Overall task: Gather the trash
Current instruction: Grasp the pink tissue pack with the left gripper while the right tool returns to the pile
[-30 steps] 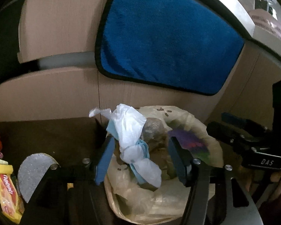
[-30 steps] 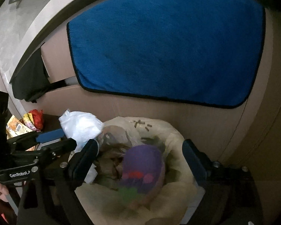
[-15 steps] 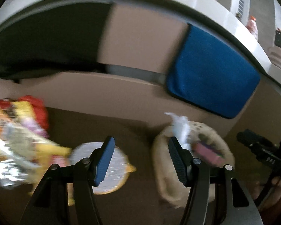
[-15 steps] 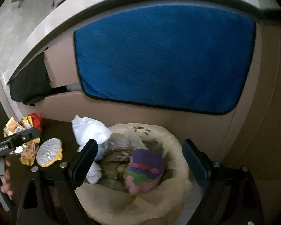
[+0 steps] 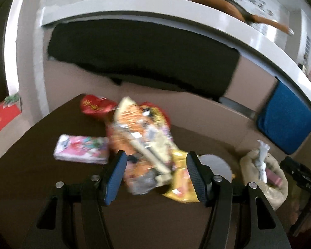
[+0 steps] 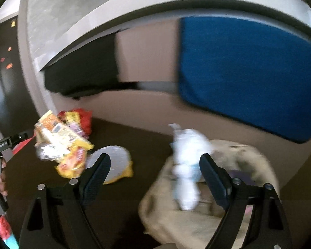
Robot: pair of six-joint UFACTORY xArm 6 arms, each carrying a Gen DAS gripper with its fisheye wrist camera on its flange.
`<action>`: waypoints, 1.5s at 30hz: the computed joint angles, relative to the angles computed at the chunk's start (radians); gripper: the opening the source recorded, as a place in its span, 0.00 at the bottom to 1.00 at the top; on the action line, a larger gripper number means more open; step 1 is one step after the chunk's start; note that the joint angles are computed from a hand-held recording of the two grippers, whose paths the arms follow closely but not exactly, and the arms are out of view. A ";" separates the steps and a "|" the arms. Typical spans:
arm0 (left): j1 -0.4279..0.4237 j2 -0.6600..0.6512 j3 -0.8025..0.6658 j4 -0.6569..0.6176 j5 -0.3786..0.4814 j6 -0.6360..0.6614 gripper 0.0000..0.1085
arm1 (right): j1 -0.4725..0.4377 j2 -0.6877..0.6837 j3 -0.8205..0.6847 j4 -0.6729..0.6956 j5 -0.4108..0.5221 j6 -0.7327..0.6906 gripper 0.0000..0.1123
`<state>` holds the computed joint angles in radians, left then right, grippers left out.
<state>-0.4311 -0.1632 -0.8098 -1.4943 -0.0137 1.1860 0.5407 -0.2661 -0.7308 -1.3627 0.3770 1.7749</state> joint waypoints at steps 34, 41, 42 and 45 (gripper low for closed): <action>0.475 0.406 -0.337 0.471 0.692 -0.005 0.56 | 0.073 0.403 -0.279 0.418 -0.133 -0.398 0.75; 0.302 0.315 -0.163 0.487 0.370 0.063 0.56 | 0.086 0.411 -0.285 0.411 -0.151 -0.385 0.75; 0.280 0.327 -0.164 0.499 0.316 0.045 0.56 | 0.090 0.409 -0.283 0.409 -0.147 -0.382 0.75; 0.261 0.377 -0.205 0.601 0.266 -0.095 0.56 | 0.108 0.390 -0.274 0.377 -0.105 -0.368 0.75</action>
<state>-0.1698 0.2140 -1.0150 -0.8934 0.2527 1.0907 0.6490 0.1237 -1.0043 -0.9853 0.2718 1.4072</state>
